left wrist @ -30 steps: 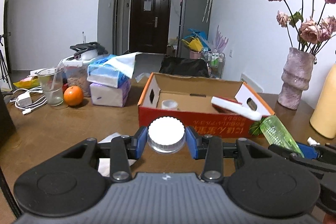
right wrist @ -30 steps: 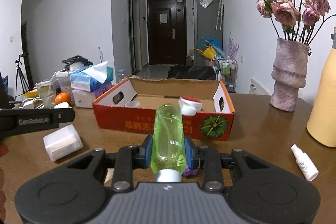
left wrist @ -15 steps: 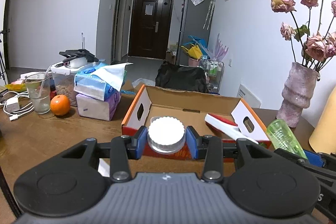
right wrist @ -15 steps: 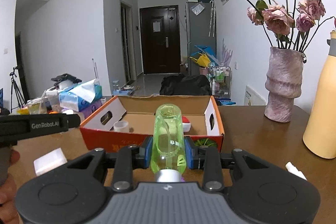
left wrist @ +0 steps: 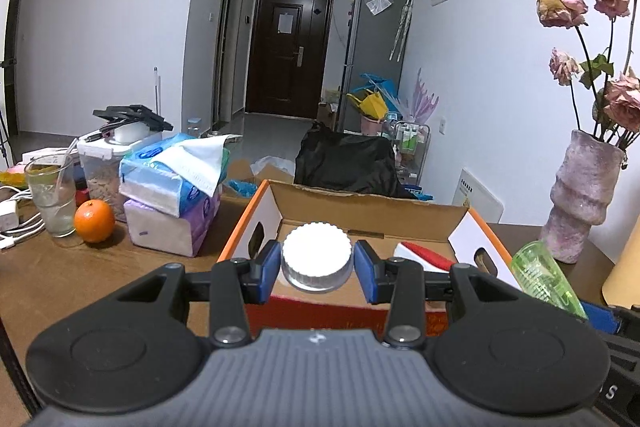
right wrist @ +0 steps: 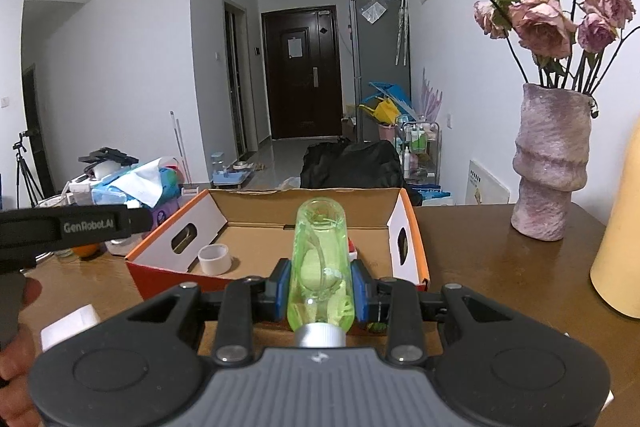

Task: Organize rigid objects

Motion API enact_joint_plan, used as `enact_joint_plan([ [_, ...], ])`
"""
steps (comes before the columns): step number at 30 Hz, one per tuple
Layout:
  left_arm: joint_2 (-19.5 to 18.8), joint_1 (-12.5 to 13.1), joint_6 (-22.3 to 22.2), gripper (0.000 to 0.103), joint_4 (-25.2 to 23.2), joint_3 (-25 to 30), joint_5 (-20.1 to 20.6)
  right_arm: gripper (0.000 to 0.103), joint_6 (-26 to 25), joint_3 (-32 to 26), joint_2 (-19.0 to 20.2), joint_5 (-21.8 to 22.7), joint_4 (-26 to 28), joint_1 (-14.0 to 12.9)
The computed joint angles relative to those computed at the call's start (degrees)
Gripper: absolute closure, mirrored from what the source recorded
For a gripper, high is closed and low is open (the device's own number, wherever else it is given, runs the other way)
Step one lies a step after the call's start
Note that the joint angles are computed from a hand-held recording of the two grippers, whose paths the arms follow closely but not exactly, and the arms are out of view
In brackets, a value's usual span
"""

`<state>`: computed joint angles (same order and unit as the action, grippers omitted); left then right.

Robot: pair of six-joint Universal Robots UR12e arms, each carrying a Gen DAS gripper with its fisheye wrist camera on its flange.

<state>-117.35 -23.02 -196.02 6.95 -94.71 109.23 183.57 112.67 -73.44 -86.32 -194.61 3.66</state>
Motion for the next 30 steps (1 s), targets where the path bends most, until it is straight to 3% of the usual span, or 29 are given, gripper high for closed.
enact_joint_plan([
  [20, -4.92, 1.26, 2.78, 0.062, -2.59, 7.43, -1.41, 0.073, 1.17, -8.1, 5.59, -0.13, 4.54, -0.91],
  [30, -7.13, 2.18, 2.95, 0.062, -7.8, 11.1, -2.33, 0.073, 0.84, -11.88, 8.03, -1.48, 7.4, -0.72],
])
